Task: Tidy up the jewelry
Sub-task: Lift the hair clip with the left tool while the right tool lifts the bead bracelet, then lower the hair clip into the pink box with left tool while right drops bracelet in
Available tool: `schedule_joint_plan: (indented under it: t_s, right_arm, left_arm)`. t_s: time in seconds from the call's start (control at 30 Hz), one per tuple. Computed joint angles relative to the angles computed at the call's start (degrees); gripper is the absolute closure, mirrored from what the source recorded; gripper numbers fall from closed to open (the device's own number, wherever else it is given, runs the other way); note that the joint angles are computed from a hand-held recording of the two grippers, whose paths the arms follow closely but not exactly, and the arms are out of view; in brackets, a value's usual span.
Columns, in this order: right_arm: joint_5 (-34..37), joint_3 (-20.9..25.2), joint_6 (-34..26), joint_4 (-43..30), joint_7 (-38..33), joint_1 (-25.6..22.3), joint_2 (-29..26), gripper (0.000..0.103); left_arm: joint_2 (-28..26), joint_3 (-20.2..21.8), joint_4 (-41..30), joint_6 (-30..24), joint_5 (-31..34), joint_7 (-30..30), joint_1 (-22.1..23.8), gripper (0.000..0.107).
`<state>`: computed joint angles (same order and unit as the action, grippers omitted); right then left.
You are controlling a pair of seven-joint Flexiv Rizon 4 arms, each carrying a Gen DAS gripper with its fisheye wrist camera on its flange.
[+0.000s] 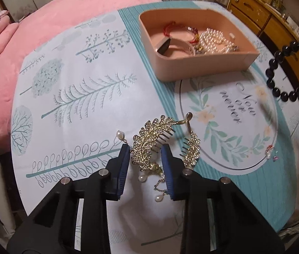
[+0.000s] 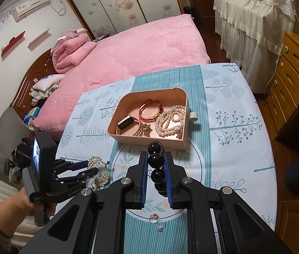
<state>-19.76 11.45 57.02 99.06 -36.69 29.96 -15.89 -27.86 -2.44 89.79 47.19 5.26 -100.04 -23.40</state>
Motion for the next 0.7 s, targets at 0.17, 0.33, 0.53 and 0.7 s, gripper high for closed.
schedule_joint_plan:
  t_s: [0.17, 0.33, 0.53, 0.7]
  right_arm:
    - [0.05, 0.01, 0.81, -0.98, -0.73, 0.00, -0.23, 0.089]
    - [-0.52, -0.33, 1.08, -3.33, -2.07, 0.33, -1.29, 0.089]
    - [-0.72, -1.22, 1.40, -7.89, -3.50, 0.70, -3.98, 0.089]
    - [0.58, -1.83, 2.00, -12.87, -5.05, 0.51, -7.73, 0.089]
  left_arm:
    - [1.14, 0.12, -0.74, 1.62, 0.54, -1.03, -0.42, 0.080]
    - [1.21, -0.14, -3.07, 3.02, 0.57, -1.20, -0.50, 0.080]
    - [-1.14, -0.14, -9.42, 3.33, 0.82, -0.04, -1.03, 0.080]
    - [-5.04, 0.10, -16.67, 2.08, 0.61, 1.36, -1.71, 0.080]
